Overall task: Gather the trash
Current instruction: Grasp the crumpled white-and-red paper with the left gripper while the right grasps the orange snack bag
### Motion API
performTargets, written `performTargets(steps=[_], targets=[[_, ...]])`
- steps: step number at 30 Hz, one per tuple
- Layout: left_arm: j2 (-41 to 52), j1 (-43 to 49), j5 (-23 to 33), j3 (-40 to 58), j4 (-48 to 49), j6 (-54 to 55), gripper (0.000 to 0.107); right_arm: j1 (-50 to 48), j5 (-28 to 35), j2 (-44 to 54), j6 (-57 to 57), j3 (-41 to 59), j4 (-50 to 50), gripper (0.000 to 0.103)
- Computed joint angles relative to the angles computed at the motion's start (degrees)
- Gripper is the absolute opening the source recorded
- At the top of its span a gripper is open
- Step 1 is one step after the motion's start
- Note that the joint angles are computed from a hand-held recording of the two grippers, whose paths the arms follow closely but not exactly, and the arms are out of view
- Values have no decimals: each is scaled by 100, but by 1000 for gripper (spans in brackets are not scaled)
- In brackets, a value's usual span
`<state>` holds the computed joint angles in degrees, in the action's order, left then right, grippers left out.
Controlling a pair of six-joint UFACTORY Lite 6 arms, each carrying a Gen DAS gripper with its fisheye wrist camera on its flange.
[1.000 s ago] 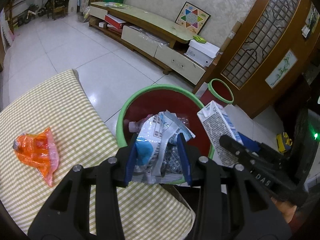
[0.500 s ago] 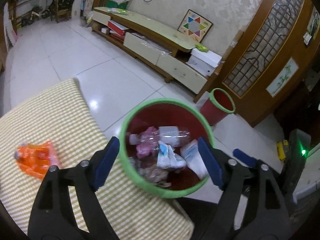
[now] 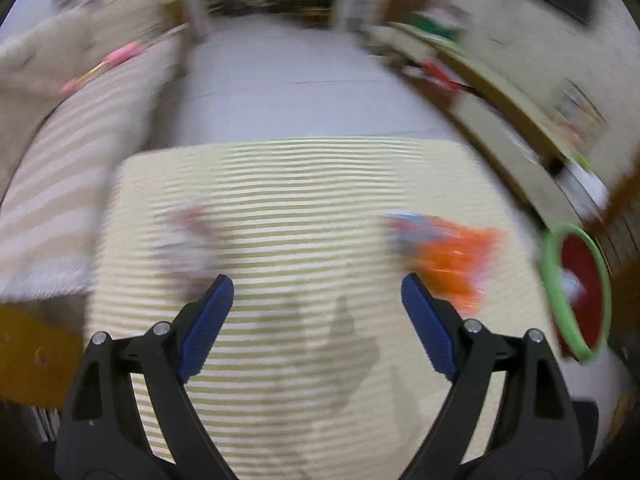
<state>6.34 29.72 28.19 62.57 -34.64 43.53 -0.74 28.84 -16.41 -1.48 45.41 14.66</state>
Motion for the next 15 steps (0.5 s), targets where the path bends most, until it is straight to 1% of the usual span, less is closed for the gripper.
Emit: performTargets(steps=[1, 4, 7, 9, 10, 11, 12, 13, 14, 15], targets=[[435, 335, 27, 373, 49, -22, 83, 324, -49, 103, 388, 64, -237, 72], [1461, 730, 159, 1365, 361, -252, 83, 1096, -124, 419, 1258, 364, -756, 72], [2231, 808, 453, 2193, 430, -341, 83, 1704, -118, 804, 1800, 788, -1202, 72], [2523, 734, 612, 2476, 375, -321, 81, 2161, -40, 1236, 2091, 1244, -1528, 72], [2683, 713, 733, 2626, 352, -295, 67, 2314, -15, 1410, 2183, 1420, -1636, 72], [2858, 684, 859, 2752, 381, -317, 56, 2499, 37, 1653, 2241, 1690, -1749, 73], [2921, 670, 894, 2794, 453, -375, 38, 2649, 92, 1909, 2236, 1990, -1823, 73], [2953, 687, 932, 2799, 402, -319, 37, 2732, 122, 2093, 2199, 2204, -1854, 73], [2874, 782, 988, 2669, 148, -70, 36, 2833, 174, 2394, 2086, 2552, -1868, 74], [2716, 876, 1047, 2454, -78, 165, 35, 2918, 239, 2744, 1911, 2946, -1858, 78]])
